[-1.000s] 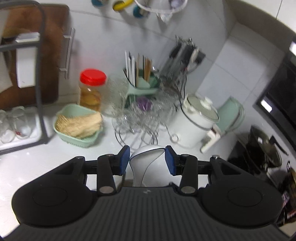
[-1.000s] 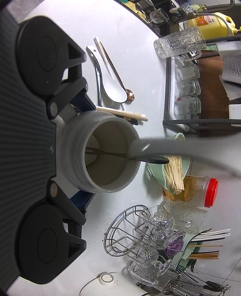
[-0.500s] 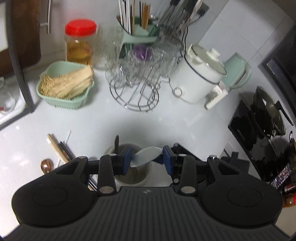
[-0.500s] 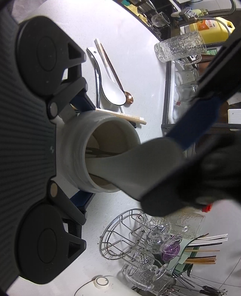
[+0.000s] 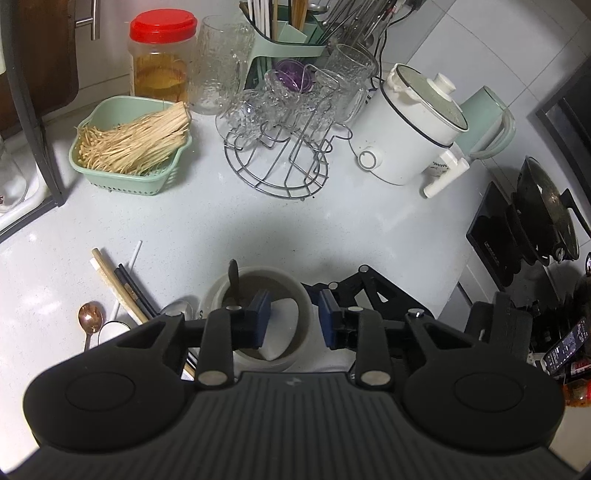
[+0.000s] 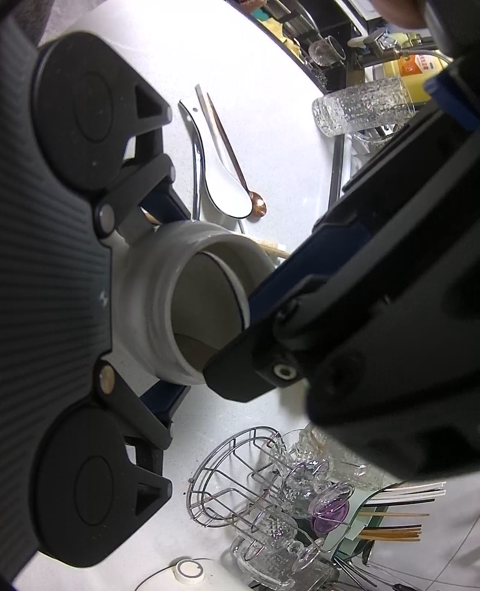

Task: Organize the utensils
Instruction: 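Open the left tool to release the spoon and withdraw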

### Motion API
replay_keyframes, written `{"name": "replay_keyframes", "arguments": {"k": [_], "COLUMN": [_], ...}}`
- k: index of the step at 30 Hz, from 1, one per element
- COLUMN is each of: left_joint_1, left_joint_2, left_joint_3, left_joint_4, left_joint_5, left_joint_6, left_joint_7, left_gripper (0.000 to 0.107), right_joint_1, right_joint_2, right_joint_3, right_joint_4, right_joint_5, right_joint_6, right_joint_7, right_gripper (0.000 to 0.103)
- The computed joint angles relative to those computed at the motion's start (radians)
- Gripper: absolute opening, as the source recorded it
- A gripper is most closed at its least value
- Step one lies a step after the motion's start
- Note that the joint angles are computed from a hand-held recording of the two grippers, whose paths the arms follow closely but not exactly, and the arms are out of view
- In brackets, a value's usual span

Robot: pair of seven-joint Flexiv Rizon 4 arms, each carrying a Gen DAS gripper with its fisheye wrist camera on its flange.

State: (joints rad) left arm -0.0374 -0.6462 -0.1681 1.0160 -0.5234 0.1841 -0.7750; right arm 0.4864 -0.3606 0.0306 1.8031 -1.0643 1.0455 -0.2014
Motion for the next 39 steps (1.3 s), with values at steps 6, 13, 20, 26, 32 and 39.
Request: {"name": "replay_keyframes", "arguments": {"k": [6, 13, 20, 26, 32, 39], "left_joint_1": [0.010, 0.023, 0.036, 0.041, 0.039, 0.024], "left_joint_2": [0.017, 0.085, 0.175, 0.227, 0.247, 0.266], "left_joint_3": [-0.009, -0.019, -0.011, 0.007, 0.023, 0.040], "left_joint_4": [0.028, 0.120, 0.253, 0.348, 0.402, 0.460], "left_joint_5": [-0.034, -0.102, -0.185, -0.240, -0.253, -0.214], "left_joint_6": [0.048, 0.150, 0.266, 0.349, 0.422, 0.507], "left_joint_7": [0.020, 0.078, 0.134, 0.139, 0.112, 0.055], "left_gripper": [0.033, 0.034, 0.034, 0.035, 0.045, 0.052], "right_joint_1": [0.003, 0.007, 0.012, -0.002, -0.018, -0.052], "right_joint_2": [-0.002, -0.003, 0.011, 0.031, 0.052, 0.080], "right_joint_3": [-0.003, -0.003, 0.002, 0.013, 0.023, 0.035], "right_joint_4": [-0.001, -0.006, 0.006, 0.031, 0.058, 0.095], "right_joint_5": [-0.010, -0.018, -0.027, -0.038, -0.051, -0.051], "right_joint_6": [-0.004, -0.024, -0.071, -0.089, -0.091, -0.058], "right_joint_7": [0.014, 0.037, 0.093, 0.126, 0.146, 0.119], "right_gripper": [0.092, 0.091, 0.091, 0.091, 0.091, 0.091]}}
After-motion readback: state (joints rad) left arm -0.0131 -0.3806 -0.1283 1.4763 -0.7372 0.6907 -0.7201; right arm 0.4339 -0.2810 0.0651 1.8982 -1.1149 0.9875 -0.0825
